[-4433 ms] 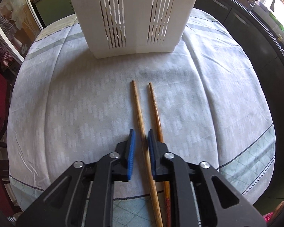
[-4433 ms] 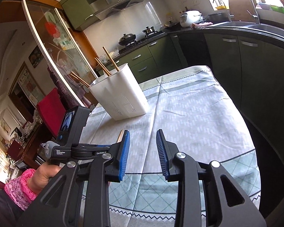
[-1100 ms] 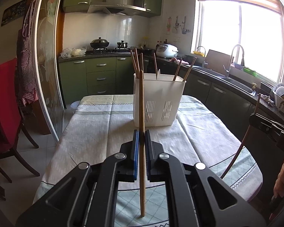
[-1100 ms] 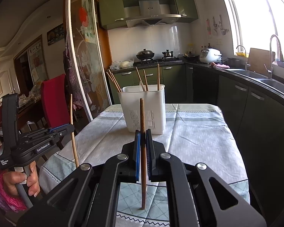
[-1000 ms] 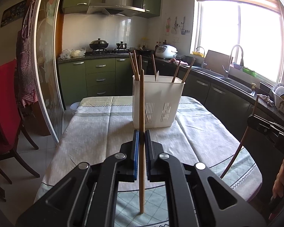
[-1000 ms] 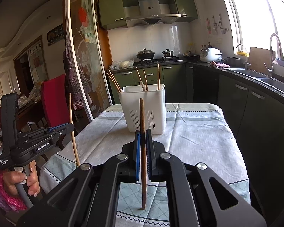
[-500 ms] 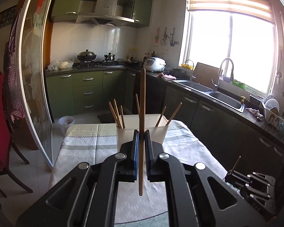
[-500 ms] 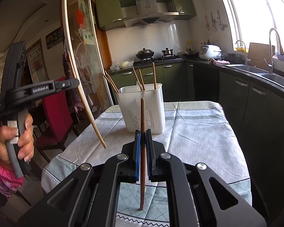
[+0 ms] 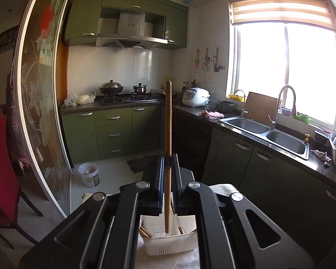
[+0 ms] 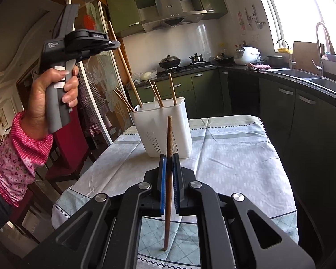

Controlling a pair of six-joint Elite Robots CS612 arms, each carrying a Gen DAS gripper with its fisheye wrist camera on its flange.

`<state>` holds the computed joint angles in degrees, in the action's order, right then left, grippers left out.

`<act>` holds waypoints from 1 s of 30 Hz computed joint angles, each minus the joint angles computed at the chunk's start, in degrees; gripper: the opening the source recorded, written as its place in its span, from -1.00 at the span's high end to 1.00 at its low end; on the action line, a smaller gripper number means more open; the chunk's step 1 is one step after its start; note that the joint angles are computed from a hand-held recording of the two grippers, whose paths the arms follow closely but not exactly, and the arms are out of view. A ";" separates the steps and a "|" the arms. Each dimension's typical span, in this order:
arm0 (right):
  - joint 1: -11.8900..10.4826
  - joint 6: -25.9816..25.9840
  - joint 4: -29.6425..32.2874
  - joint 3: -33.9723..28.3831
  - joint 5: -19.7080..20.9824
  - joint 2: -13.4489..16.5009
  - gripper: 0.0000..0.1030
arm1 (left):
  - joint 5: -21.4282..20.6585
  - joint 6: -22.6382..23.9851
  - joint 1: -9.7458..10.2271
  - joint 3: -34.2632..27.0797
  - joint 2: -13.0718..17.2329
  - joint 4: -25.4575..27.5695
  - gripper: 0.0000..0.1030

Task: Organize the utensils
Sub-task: 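Lower both chopsticks into the white holder and open both tools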

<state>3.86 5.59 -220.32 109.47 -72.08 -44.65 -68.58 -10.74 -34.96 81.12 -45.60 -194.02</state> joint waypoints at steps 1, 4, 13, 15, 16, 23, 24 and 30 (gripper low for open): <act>0.01 -0.30 -0.20 -0.15 0.04 -0.25 0.87 | 0.12 -0.59 0.14 -0.77 0.72 0.63 0.88; -0.13 -0.42 -1.19 -0.83 1.03 -1.14 0.87 | 0.53 -1.48 0.51 -2.39 2.56 1.94 0.88; 1.28 -0.09 -3.36 -7.80 1.22 -2.36 0.87 | 1.48 -0.34 0.74 -2.42 5.13 4.21 0.79; 2.00 -0.04 -4.18 -10.28 -0.24 -2.01 0.87 | 0.44 0.91 0.70 -1.41 4.71 3.17 0.76; 2.41 -0.07 -4.60 -11.60 -1.51 -1.69 0.87 | -0.14 0.86 0.70 -0.75 4.38 2.43 0.75; 4.84 -1.13 -3.37 -22.21 -10.14 1.95 0.87 | -1.48 -0.18 0.90 3.25 2.19 -4.81 0.56; 5.19 -1.71 -2.64 -23.60 -11.56 2.63 0.87 | -1.85 -0.52 0.97 3.89 1.81 -5.14 0.56; 6.38 -3.76 3.17 -30.60 -15.98 6.82 0.87 | -3.94 -1.99 1.40 7.79 0.03 -6.58 0.56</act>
